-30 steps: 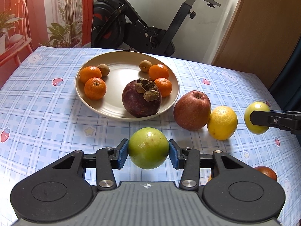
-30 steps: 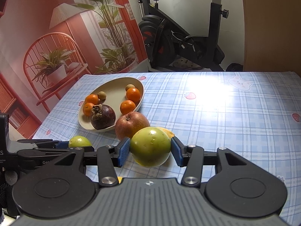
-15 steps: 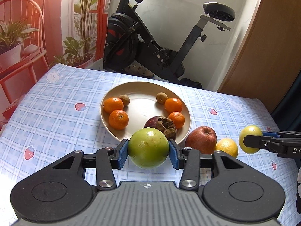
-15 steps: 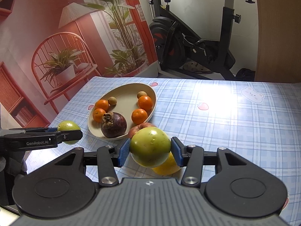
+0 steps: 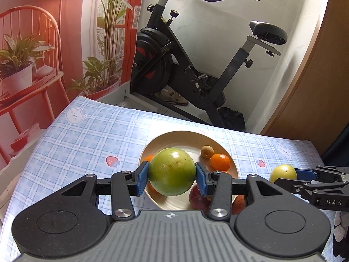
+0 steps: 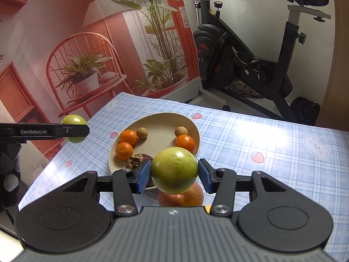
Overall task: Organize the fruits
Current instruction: 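Lift both held limes and carry them over the beige plate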
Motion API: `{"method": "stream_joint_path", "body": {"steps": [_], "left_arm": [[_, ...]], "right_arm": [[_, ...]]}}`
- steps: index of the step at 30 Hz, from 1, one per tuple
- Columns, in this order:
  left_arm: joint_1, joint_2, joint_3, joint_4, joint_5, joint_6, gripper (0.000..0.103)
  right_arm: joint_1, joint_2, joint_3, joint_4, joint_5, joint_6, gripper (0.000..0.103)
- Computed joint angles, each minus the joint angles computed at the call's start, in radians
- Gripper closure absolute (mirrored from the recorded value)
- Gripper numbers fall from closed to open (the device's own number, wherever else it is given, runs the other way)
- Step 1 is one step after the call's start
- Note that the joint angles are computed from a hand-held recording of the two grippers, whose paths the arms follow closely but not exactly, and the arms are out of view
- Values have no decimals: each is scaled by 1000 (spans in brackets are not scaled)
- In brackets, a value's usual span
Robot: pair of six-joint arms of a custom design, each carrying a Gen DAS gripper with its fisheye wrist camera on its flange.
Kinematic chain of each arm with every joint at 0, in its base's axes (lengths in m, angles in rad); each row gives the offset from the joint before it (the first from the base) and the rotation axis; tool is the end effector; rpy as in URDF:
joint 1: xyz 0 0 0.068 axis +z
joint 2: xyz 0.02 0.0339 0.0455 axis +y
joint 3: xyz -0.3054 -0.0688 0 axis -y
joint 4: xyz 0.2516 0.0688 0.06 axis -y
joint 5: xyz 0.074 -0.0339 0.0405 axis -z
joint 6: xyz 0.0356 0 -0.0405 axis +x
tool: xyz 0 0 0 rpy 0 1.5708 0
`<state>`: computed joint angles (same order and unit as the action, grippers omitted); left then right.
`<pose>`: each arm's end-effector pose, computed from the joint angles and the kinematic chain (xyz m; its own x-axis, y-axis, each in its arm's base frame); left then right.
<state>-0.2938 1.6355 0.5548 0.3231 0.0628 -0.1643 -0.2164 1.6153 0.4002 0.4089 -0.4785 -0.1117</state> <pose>0.2776 -0.0863 0.1493 -0.7033 0.0422 -0.7096 0.2206 0.9619 -0.1614 0.2482 -0.0378 0.1274 -0.6870 0.0497 -0.7250 -0.1985 0.9469 0.2531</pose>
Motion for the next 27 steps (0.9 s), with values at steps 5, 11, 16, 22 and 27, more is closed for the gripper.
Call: {"method": "stream_joint_path", "body": {"steps": [5, 11, 16, 22, 27], "left_arm": [[17, 100, 80, -19, 23, 31, 55], [27, 221, 129, 19, 69, 70, 55], [31, 315, 210, 2, 80, 87, 55], [43, 402, 336, -46, 94, 109, 55], [54, 466, 421, -73, 125, 119, 55]], "right_arm": [[51, 93, 76, 1, 36, -15, 53], [69, 192, 166, -20, 42, -62, 53], [106, 259, 224, -23, 63, -93, 53], [154, 327, 281, -2, 68, -100, 53], [200, 384, 338, -9, 101, -123, 53]]}}
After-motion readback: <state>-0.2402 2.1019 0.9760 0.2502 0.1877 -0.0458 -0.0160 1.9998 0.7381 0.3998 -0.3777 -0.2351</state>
